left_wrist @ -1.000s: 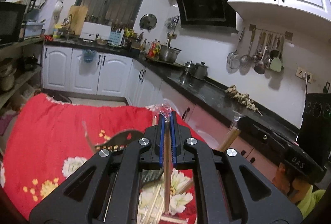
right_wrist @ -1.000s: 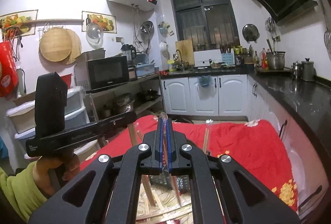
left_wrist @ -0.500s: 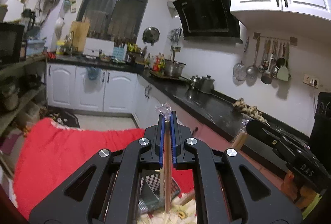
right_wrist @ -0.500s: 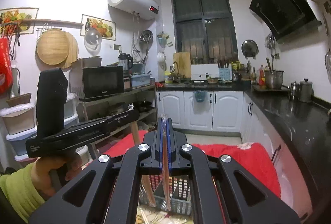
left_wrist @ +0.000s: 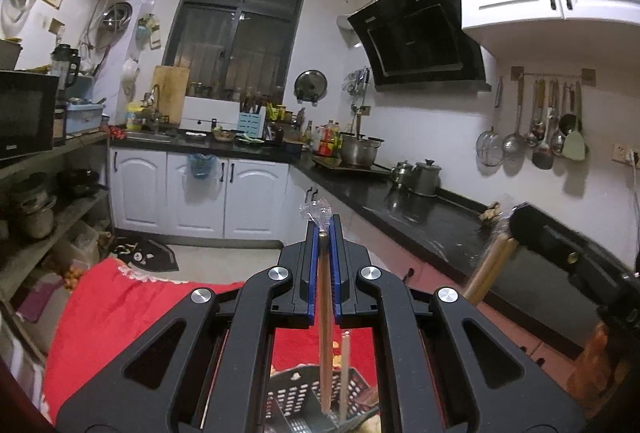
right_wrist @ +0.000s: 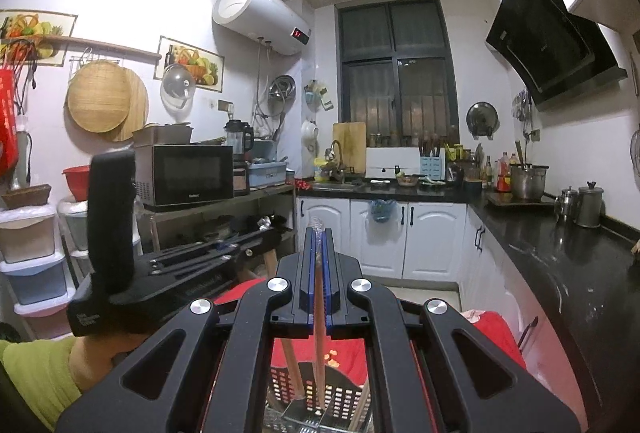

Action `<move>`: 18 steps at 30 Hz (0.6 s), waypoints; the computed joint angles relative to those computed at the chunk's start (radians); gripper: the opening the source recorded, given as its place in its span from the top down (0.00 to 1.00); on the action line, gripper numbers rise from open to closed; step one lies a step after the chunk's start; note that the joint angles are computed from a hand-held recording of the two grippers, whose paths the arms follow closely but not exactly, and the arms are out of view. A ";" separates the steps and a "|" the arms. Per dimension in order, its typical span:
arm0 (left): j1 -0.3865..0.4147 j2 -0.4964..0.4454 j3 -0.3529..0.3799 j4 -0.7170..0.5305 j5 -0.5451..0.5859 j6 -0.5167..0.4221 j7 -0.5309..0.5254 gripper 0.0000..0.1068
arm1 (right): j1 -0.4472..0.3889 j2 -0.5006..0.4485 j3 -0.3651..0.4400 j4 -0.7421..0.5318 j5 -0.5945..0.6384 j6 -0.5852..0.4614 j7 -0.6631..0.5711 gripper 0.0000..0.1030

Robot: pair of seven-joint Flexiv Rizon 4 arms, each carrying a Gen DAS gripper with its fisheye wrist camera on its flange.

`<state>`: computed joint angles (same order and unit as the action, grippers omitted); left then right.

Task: Organize utensils
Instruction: 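Lift both held chopsticks and carry them above the green basket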

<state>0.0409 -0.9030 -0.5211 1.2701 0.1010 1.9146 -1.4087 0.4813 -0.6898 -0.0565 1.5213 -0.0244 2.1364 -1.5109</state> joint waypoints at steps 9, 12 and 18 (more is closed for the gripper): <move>-0.042 -0.062 0.051 -0.072 -0.043 -0.025 0.024 0.97 | 0.015 -0.073 -0.034 -0.082 0.006 -0.059 0.013 0.97; -0.044 -0.079 0.051 -0.076 -0.050 -0.031 0.034 0.97 | 0.034 -0.098 -0.064 -0.101 0.030 -0.084 0.020 0.97; -0.047 -0.106 0.041 -0.079 -0.055 -0.041 0.056 0.97 | 0.024 -0.141 -0.071 -0.129 0.017 -0.132 0.057 0.96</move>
